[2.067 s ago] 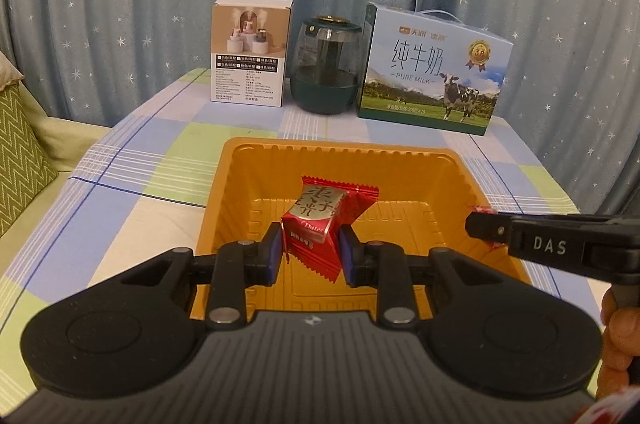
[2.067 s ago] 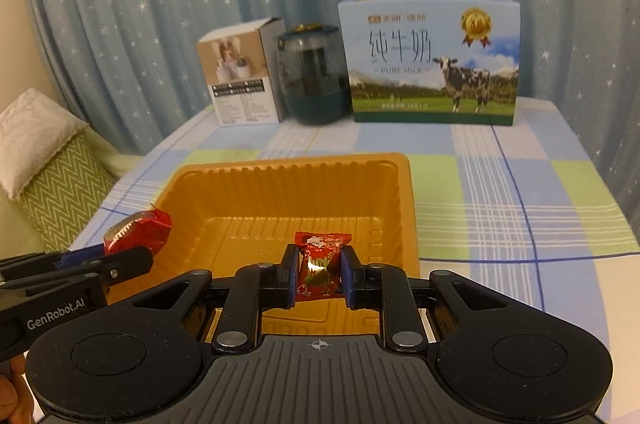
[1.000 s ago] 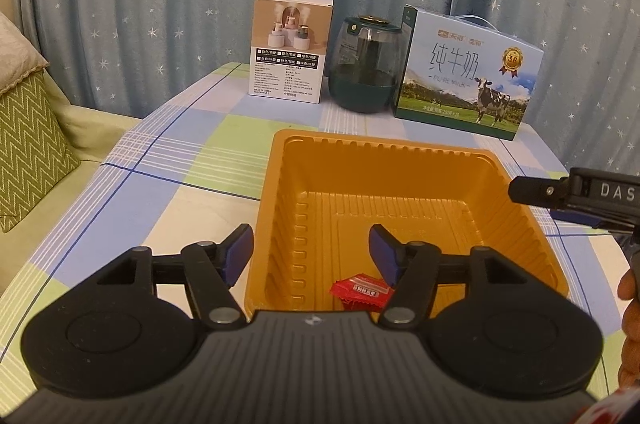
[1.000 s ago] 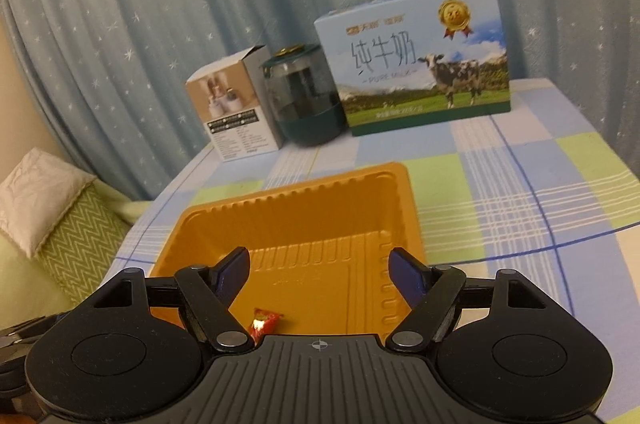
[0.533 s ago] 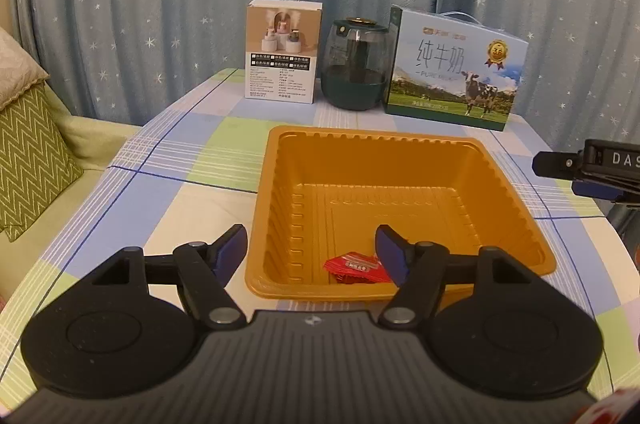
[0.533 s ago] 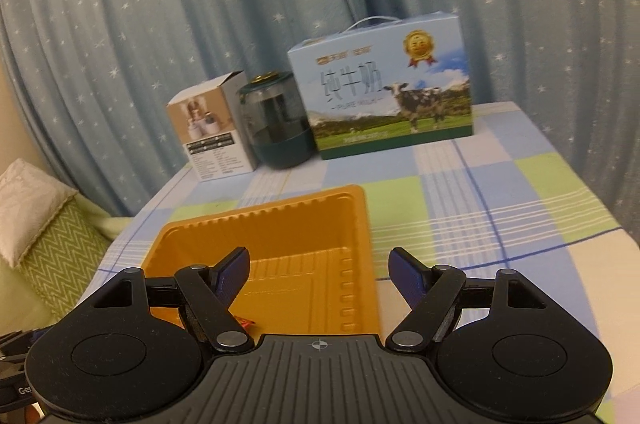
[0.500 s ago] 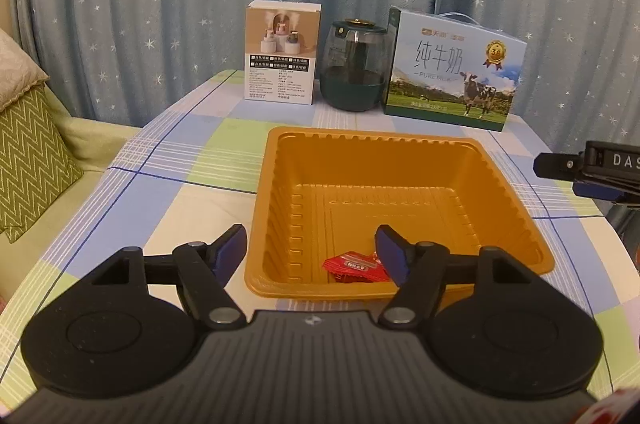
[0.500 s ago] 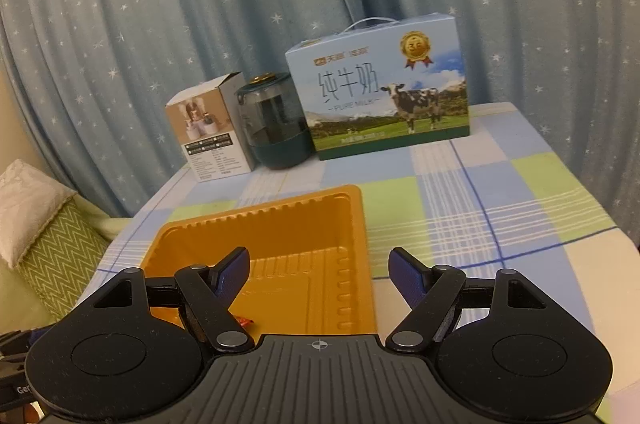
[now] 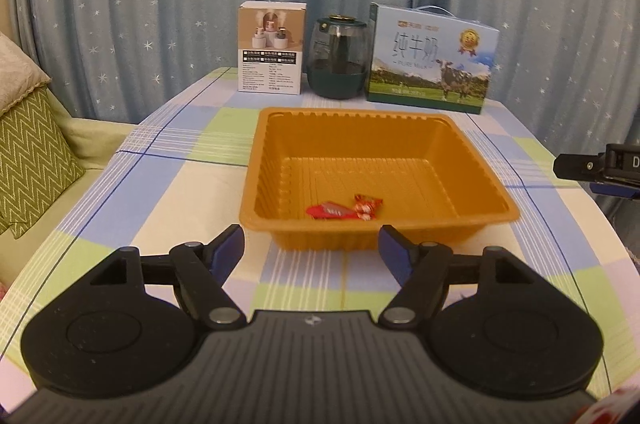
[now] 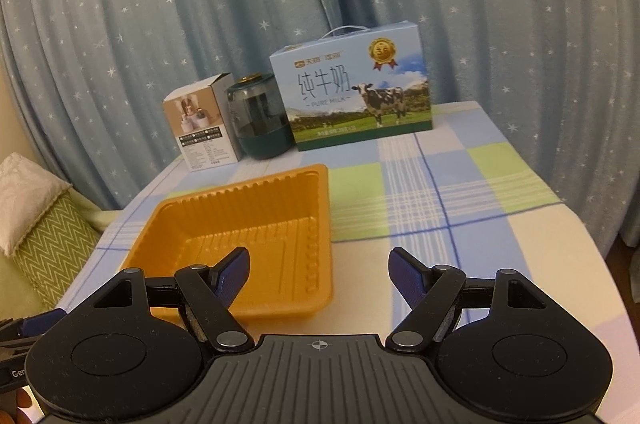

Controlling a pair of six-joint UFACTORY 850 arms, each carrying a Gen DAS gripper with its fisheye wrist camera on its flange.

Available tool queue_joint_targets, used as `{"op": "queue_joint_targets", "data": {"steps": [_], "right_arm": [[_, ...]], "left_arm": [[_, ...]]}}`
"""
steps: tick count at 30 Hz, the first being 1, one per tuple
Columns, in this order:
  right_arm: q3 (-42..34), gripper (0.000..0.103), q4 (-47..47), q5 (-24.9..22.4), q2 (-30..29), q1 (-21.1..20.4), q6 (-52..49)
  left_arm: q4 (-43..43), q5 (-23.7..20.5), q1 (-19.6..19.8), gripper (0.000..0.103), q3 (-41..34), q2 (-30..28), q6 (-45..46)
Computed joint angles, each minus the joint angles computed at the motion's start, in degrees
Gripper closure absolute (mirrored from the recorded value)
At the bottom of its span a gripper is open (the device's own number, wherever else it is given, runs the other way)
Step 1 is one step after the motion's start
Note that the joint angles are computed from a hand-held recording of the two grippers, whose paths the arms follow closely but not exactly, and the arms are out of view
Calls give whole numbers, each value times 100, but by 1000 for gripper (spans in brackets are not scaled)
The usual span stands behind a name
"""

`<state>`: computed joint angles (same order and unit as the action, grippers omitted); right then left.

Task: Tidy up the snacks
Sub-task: 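Move both tools back toward the snack pile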

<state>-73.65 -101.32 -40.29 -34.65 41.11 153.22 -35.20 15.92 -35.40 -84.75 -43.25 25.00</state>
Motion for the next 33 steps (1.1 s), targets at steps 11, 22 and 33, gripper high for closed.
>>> {"op": "queue_joint_targets", "data": {"steps": [11,22,33], "right_arm": [[593,27,681,-97,111,593,-151],[553,27,1142,356,-187,914,-599],[99,27,1369,265,-591,852,-1167]], "left_arm": [[738,350,-146,29,1021,519,-724],[742,377,-186,29,1542,664,-897],[821,358,-178,27,1496,612,-1022]]}}
